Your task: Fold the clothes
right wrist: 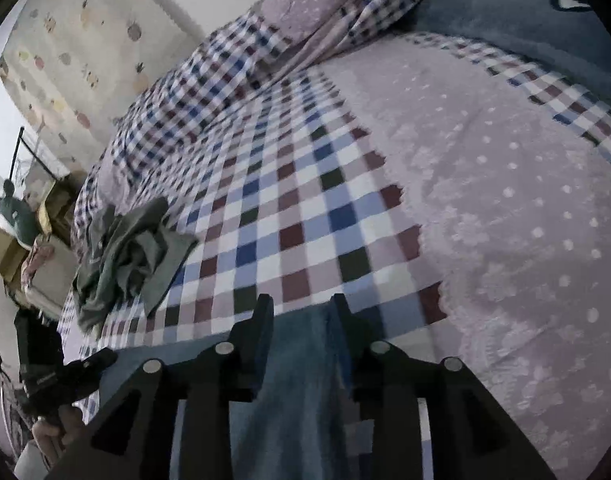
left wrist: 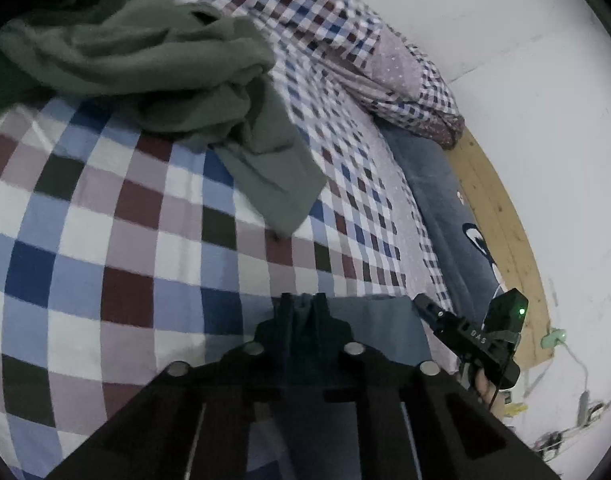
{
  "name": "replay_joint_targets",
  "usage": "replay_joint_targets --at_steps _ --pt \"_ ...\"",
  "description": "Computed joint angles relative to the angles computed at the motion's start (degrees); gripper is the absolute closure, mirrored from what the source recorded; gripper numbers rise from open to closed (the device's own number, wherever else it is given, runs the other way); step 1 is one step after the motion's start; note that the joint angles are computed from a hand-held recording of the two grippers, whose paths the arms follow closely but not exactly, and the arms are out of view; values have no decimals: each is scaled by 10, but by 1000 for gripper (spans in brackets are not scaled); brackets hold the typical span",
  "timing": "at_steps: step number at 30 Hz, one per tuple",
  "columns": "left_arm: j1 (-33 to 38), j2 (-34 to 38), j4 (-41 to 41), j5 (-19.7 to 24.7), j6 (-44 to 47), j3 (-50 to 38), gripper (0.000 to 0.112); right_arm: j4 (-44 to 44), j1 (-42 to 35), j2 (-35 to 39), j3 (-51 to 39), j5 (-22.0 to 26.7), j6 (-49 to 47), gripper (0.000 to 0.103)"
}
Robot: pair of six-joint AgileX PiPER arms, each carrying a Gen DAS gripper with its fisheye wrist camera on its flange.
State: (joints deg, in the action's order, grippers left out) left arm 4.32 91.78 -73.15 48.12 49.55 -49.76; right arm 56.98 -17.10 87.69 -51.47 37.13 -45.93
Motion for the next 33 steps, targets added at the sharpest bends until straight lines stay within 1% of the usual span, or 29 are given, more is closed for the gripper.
replay_joint_targets --at_steps 2,4,5,6,7,8,9,10,11,13,15,17,19,20,22,23,24,25,26,27,30,31,33 --pt "-3 -12 -8 -13 13 11 107 -15 12 9 -3 -4 7 71" --pt "-2 -23 -25 -26 30 22 109 -33 21 17 -5 -13 17 75" --pt "-4 -31 -34 -39 34 27 110 -44 25 21 -5 -19 22 89" --pt "-2 -37 -46 -52 41 35 111 -55 29 23 -5 -26 29 99" --pt "1 -39 -49 -63 41 39 111 -66 30 20 -3 -38 36 100" --pt "4 -40 -51 -74 40 42 112 -68 30 12 2 -51 38 102" --pt "5 -35 -44 -87 33 38 112 -73 33 -2 12 -75 44 102" --pt "6 -30 -37 -98 27 34 112 -100 39 -20 20 -106 70 102" --pt "15 -24 -43 -90 29 35 112 -130 43 -32 26 -130 99 102" --pt "26 -25 -60 -82 38 41 112 -157 38 -35 26 -131 130 102" --pt "32 -34 -79 -81 49 49 112 -154 30 -34 26 -117 127 99" --pt "30 -48 -76 -77 48 52 112 -147 21 -44 32 -107 115 98" --pt "29 -67 -60 -73 38 57 111 -119 4 -70 42 -85 86 96" --pt "29 -79 -46 -70 29 61 111 -107 -6 -82 47 -73 73 92" --pt "24 -106 -22 -67 8 74 108 -73 -35 -117 62 -43 35 80" --pt "20 -123 -11 -67 -4 83 100 -53 -55 -138 72 -22 13 68" --pt "19 -145 1 -65 -12 97 91 -37 -79 -160 81 3 -7 63" --pt "17 -165 9 -62 -18 109 86 -32 -101 -176 87 28 -17 62" --pt "10 -185 20 -61 -28 119 77 -27 -125 -194 92 55 -28 62" --pt "3 -205 32 -60 -39 129 72 -25 -154 -213 101 85 -42 62" --pt "-27 -270 78 -59 -87 160 69 -36 -257 -272 135 180 -93 62" --pt "-41 -294 100 -60 -111 172 68 -44 -299 -290 145 217 -113 62" --pt "-58 -352 140 -44 -154 203 62 -60 -399 -319 164 303 -169 61"
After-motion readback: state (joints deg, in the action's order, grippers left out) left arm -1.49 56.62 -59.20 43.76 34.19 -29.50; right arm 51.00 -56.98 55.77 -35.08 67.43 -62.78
